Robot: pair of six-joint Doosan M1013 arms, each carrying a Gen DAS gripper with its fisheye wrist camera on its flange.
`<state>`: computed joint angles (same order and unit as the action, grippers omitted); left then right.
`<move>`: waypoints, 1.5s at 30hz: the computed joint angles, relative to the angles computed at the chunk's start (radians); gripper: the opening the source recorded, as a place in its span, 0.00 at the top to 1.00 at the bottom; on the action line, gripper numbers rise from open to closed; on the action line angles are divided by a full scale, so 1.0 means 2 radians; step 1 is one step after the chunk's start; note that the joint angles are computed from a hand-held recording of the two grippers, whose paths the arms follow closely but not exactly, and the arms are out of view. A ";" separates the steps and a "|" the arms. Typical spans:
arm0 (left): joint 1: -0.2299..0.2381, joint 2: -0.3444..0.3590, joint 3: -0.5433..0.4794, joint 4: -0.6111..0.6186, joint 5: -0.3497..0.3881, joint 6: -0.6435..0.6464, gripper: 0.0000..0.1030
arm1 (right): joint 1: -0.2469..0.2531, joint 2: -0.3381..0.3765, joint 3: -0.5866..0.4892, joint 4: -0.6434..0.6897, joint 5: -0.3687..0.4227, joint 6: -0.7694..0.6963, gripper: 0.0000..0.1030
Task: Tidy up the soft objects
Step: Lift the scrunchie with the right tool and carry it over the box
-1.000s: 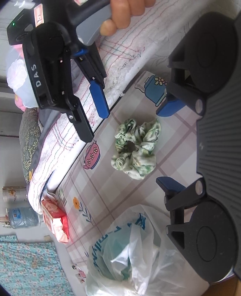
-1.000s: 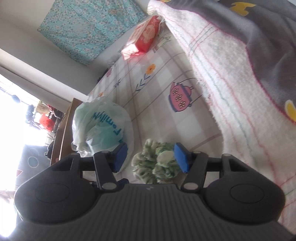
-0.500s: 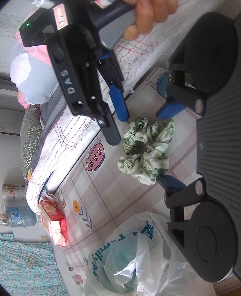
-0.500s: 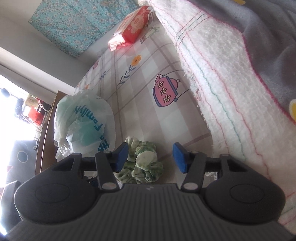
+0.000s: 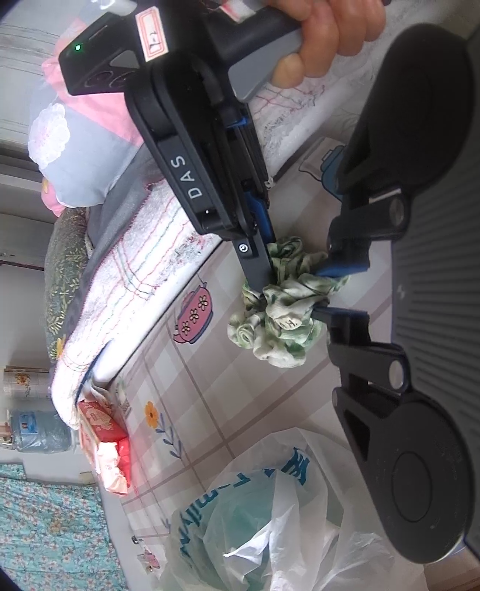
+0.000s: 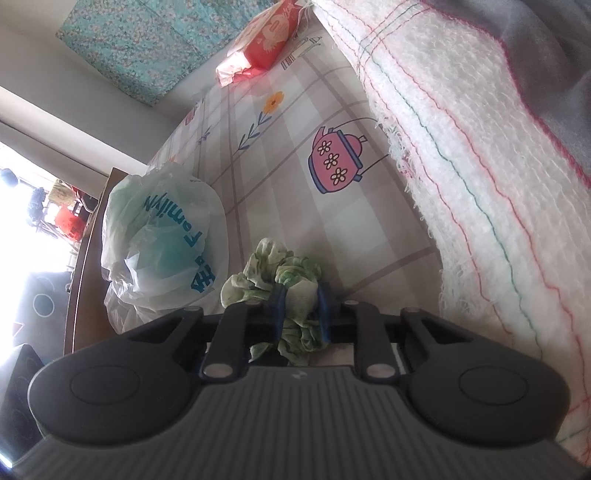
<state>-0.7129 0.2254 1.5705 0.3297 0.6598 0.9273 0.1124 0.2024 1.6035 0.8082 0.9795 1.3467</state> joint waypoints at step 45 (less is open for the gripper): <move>0.115 -0.181 0.095 0.080 0.126 -0.214 0.86 | 0.232 0.162 -0.349 -0.058 0.199 -0.053 0.84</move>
